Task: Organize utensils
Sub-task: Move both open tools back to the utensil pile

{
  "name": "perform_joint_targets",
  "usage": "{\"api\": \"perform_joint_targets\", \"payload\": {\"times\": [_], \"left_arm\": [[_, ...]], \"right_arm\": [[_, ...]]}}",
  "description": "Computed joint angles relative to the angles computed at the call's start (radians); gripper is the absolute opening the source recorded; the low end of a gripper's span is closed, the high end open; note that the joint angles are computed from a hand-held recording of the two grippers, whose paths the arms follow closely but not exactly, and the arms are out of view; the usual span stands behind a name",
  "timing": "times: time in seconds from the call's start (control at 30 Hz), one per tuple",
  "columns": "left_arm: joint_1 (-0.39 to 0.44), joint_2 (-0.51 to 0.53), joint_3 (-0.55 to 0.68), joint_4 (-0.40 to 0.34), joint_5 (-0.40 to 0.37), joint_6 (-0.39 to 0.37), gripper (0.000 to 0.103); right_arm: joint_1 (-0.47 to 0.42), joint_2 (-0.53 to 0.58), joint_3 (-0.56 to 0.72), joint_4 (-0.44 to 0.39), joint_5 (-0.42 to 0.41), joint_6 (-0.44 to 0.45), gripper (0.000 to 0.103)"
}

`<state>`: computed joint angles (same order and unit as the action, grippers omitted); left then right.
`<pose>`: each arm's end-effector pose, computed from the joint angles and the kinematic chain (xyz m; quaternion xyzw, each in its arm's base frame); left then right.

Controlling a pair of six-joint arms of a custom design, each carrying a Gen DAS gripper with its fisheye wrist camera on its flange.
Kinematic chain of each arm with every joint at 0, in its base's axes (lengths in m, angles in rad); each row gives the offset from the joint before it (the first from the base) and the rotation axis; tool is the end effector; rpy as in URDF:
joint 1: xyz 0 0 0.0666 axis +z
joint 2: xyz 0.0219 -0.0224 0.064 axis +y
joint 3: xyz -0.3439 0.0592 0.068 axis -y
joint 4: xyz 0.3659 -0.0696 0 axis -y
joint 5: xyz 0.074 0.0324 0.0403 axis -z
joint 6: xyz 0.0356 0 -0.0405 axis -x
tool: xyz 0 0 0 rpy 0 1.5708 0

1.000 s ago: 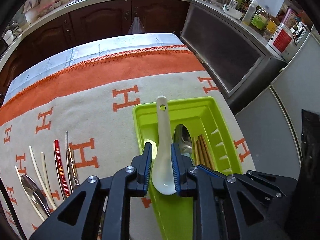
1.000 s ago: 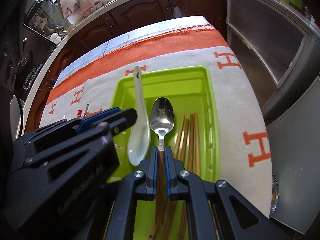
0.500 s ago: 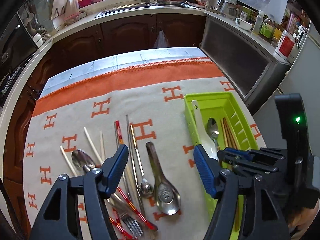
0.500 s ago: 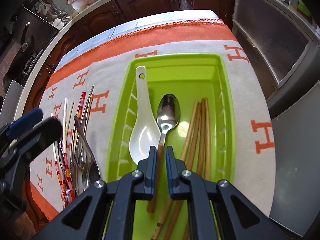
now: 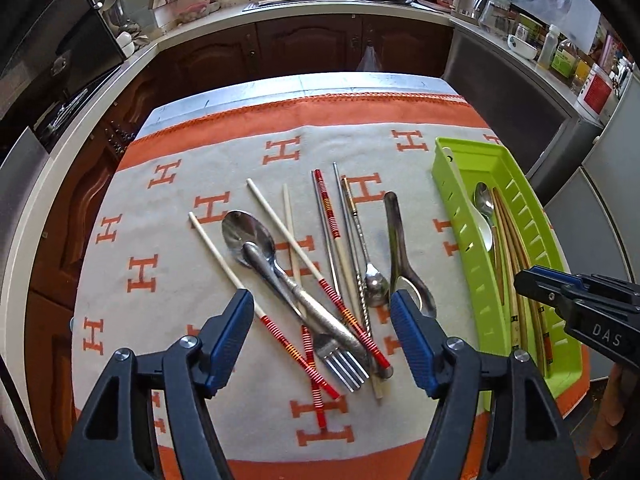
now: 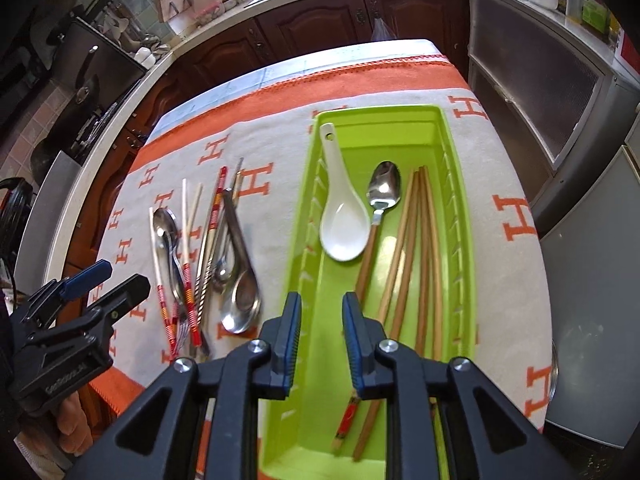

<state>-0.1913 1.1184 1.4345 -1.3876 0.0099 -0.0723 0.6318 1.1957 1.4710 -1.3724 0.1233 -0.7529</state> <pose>0.3266 -0.0640 0.4871 0.1286 0.9604 -0.0195 0.2463 0.2941 0.2093 0.4776 0.0731 0.9676 0.1034 0.2185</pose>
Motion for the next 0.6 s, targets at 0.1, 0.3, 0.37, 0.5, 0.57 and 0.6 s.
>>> {"api": "perform_joint_targets", "payload": {"times": [0.1,0.3,0.37,0.5,0.57,0.6], "left_arm": [[0.035,-0.019,-0.014,-0.005,0.003,-0.010,0.069],[0.098,-0.044,-0.041,-0.004,0.006,-0.037,0.069],[0.119,-0.047,-0.046,-0.005,0.014,-0.044,0.069],[0.157,-0.043,-0.053,-0.004,0.030,-0.055,0.069],[0.174,-0.042,-0.056,-0.001,0.039,-0.062,0.069],[0.180,-0.040,-0.057,0.001,0.043,-0.065,0.069]], "right_arm": [[0.034,0.017,0.019,-0.005,0.010,-0.011,0.021],[0.092,0.067,0.068,-0.006,0.017,-0.014,0.021],[0.109,0.087,0.086,-0.008,0.020,-0.011,0.021],[0.140,0.127,0.120,-0.015,0.020,-0.004,0.021],[0.152,0.145,0.136,-0.017,0.018,-0.003,0.021],[0.157,0.154,0.143,-0.018,0.017,-0.003,0.021]]}}
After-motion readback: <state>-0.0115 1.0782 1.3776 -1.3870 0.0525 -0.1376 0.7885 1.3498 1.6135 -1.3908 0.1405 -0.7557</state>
